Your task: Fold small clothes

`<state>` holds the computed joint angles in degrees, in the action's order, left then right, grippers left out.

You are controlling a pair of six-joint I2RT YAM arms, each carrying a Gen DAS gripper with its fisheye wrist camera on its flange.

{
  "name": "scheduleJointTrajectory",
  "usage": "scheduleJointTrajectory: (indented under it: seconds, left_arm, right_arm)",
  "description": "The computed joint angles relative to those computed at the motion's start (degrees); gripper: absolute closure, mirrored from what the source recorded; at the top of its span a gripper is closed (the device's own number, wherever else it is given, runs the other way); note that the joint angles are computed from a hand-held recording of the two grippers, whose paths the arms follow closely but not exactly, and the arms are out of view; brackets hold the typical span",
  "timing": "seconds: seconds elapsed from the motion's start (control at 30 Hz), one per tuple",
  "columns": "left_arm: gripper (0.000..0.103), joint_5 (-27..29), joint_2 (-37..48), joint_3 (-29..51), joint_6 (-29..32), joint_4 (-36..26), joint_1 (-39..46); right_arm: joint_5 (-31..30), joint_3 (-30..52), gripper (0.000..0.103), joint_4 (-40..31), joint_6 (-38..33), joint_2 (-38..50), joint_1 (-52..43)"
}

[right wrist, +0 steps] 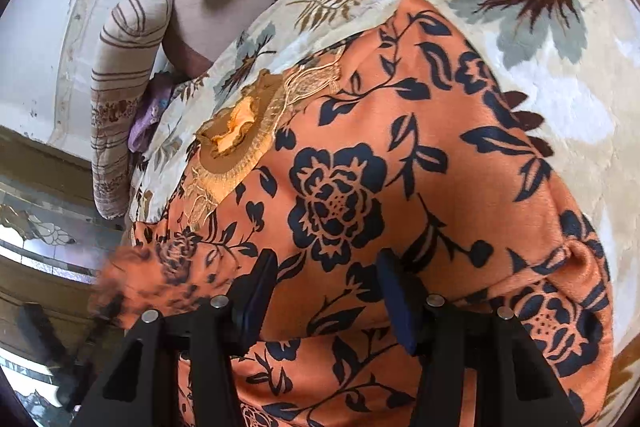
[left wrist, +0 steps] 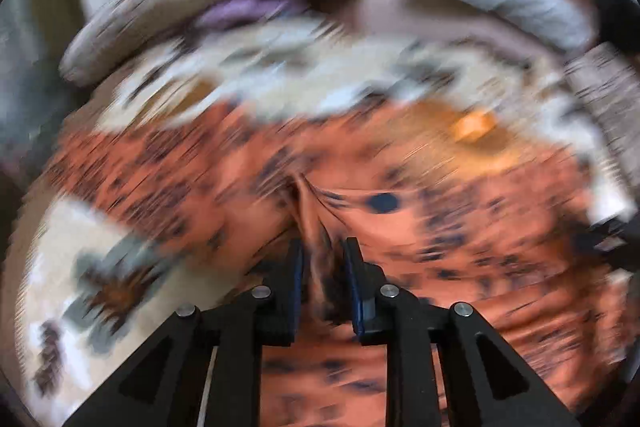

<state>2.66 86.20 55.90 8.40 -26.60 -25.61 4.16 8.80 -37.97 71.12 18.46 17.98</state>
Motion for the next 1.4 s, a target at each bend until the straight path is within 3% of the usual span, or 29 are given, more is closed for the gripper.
scheduleJointTrajectory:
  seconds: [0.1,0.13,0.17,0.23,0.27,0.33,0.5,0.73,0.93,1.0,1.07,1.13,1.2,1.27,1.4]
  left_arm:
    - [0.079,5.0,0.1,-1.6,2.9,-1.1,9.9]
    - [0.068,6.4,0.1,-1.2,3.8,-1.6,14.1]
    - [0.05,7.1,0.1,-0.6,4.4,-1.9,17.5]
    - [0.03,8.5,1.6,2.2,3.7,-1.7,23.3]
    - [0.028,9.4,3.4,4.7,2.3,-1.6,25.9]
    - [0.027,10.9,8.0,10.8,-0.2,-3.2,29.2]
    - [0.027,11.4,22.8,28.2,-7.9,-7.1,33.7]
    - [0.028,12.3,43.1,51.7,-18.6,-13.2,34.0]
    - [0.031,9.1,53.8,65.4,-22.6,-12.7,32.4]
    - [0.042,7.9,56.9,70.3,-22.9,-13.3,31.9]
    - [0.075,5.5,59.8,75.1,-22.7,-14.6,31.4]
    - [0.094,5.3,61.6,78.4,-22.5,-16.0,31.4]
    - [0.097,6.2,59.0,74.8,-22.6,-13.2,31.4]
    - [0.097,7.2,51.8,64.8,-20.8,-6.1,31.0]
    - [0.097,10.4,41.2,56.6,-15.4,-4.2,28.7]
  right_arm:
    - [1.4,0.1,0.047,2.3,0.5,1.4,2.7]
    - [1.4,0.0,0.047,3.5,0.5,1.5,3.6]
    - [1.5,-0.3,0.047,4.6,0.7,1.3,4.5]
    - [2.2,-0.6,0.047,8.0,1.4,1.9,6.8]
    - [2.9,-0.7,0.047,9.6,1.6,2.6,8.1]
    - [4.9,-0.8,0.041,13.9,2.0,4.6,11.6]
    - [10.4,1.6,0.04,24.7,-1.3,16.7,20.2]
    - [5.3,1.8,0.04,35.5,-3.1,32.0,18.2]
    - [3.7,1.7,0.04,39.2,-5.2,36.1,15.7]
    - [3.2,1.7,0.04,40.2,-5.8,36.8,14.8]
    - [3.6,1.7,0.04,40.3,-6.0,36.8,14.5]
    - [4.7,1.8,0.04,39.4,-5.9,36.0,14.9]
    - [6.6,2.3,0.04,37.6,-5.7,35.1,15.7]
    - [8.5,2.0,0.04,35.3,-5.2,32.0,16.1]
    - [11.7,2.0,0.04,29.2,-4.0,24.1,16.8]
